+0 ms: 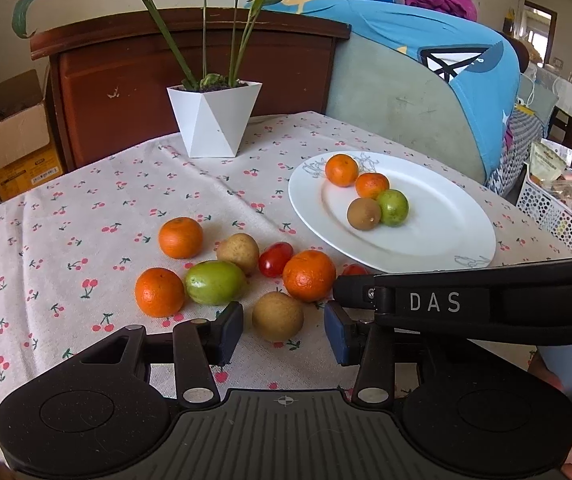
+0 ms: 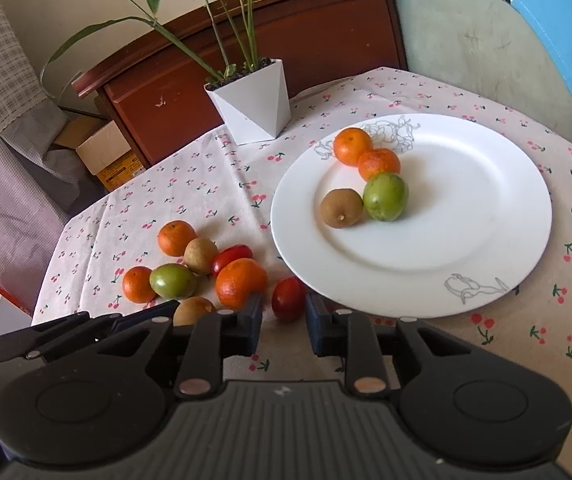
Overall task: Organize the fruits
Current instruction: 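Grasp a brown kiwi with the left gripper while the right gripper grasps a cherry tomato, then place the kiwi and cherry tomato on the plate and open both grippers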
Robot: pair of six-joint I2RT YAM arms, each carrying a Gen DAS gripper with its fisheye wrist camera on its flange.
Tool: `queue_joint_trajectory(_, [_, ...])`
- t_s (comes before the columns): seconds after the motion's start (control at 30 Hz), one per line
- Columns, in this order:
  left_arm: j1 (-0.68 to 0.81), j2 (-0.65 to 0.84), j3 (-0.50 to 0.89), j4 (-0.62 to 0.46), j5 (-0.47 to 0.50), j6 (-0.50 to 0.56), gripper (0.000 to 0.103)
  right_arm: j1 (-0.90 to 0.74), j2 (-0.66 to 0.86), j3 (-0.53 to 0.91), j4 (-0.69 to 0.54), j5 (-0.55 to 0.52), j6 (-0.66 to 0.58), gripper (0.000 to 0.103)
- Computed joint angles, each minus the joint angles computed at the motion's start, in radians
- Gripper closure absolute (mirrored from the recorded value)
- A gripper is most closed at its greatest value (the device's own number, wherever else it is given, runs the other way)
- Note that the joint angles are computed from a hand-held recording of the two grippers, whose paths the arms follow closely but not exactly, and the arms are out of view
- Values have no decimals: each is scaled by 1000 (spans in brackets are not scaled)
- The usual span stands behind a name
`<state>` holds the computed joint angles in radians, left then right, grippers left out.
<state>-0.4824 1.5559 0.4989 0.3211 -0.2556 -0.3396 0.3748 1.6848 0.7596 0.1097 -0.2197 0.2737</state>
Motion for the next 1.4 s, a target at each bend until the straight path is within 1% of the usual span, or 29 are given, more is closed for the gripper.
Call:
queue_joint_trajectory(0.17, [1,4,0,7,1,9,74,2,2,2,-1,11,-6,82])
queue_joint_trajectory(0.2, [3,4,0,9,3,8,78,4,2,4,-4,18,-10,85])
queue_joint_trajectory(0.23, [5,3,-1,11,6,8,78,5,2,4,-6,24,-13,86])
queue_joint_trajectory(0.33, [6,-4,-5,7,10,0,79,-5,2,9,-16,3,3,86])
queue_joint_trajectory(0.47, [-6,-29,-7,-22,-14,-5,79,-8,-9,1,-20,-6,-9,86])
queue_joint_trajectory(0.53, [-10,-51,-13,-35,-19,-8,79,-16,-20,-5,-25,-28,-6,86])
queue_joint_trajectory(0.83, [-11,-152,-21,-113,-49,-41,79,-38,-106,-41,-30,-59,-12,86])
queue_joint_trajectory(0.97, [-19,-184,-3,-130,-69,-54,79,-74,-163,-54,-29,-74,6,86])
queue_joint_trajectory(1.03, [-18,-193,9,-121,-65,-56,79,-102,-195,-57,-30,-80,14,86])
queue_joint_trajectory(1.1, [-17,-184,29,-109,-53,-52,79,-127,-219,-58,-31,-80,22,86])
queue_joint_trajectory(1.2, [-25,-131,72,-94,-26,-70,79,-159,-230,-54,-32,-53,35,86])
queue_joint_trajectory(1.3, [-47,-65,112,-81,-18,-72,79,-177,-214,-44,-40,-20,48,86])
queue_joint_trajectory(1.4, [-65,-8,150,-63,-11,-69,79,-192,-196,-38,-44,-22,58,86])
